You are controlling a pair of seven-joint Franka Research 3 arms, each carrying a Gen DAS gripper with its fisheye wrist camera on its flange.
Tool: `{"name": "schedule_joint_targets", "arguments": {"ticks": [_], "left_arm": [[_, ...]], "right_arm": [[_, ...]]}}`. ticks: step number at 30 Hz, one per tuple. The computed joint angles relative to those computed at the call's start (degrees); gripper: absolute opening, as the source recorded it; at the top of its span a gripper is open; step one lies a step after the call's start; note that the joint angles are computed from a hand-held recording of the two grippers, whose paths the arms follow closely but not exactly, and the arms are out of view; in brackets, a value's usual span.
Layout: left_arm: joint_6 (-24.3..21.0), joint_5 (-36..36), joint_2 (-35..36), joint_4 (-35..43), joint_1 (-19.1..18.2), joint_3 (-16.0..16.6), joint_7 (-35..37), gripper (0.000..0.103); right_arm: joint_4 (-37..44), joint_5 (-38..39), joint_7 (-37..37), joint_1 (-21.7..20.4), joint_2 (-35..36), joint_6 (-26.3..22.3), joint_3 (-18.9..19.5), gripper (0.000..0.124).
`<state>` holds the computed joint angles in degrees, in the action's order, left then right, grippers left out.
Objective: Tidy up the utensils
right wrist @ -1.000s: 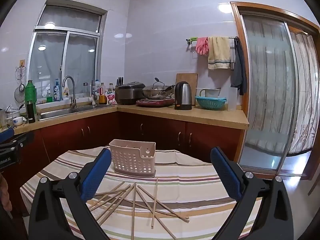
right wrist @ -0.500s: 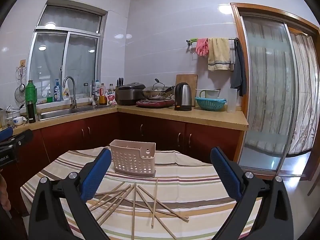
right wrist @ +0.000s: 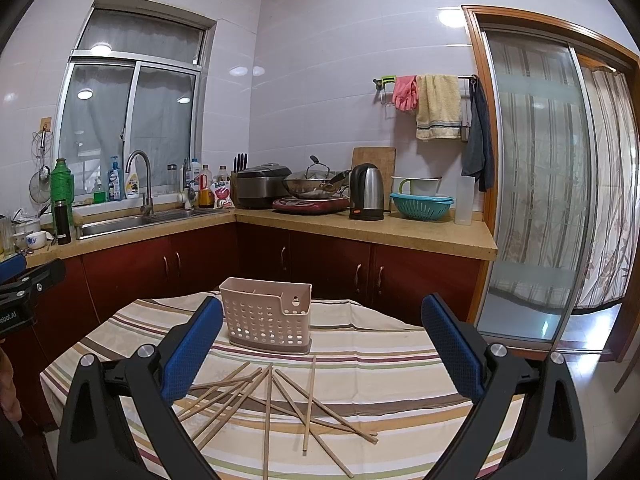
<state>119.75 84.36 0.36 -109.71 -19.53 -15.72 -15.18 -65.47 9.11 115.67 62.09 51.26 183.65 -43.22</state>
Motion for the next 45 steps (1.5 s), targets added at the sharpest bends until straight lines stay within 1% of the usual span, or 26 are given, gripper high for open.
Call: {"name": "schedule_joint_targets", "arguments": {"ticks": [8,45], "left_arm": [[0.9,0.3,0.32,-0.04,0.25,0.34,-0.58,0.099],[0.89,0.45,0.52,0.01,0.14,0.43,-0.6,0.099]], "right_arm": [[0.16,-0.16,0.02,-0.11,-0.01,-0.18,0.14,0.097],[0.03,-1.11,0.85,-0.02,-0.08,-0.26,0.07,0.097]]}}
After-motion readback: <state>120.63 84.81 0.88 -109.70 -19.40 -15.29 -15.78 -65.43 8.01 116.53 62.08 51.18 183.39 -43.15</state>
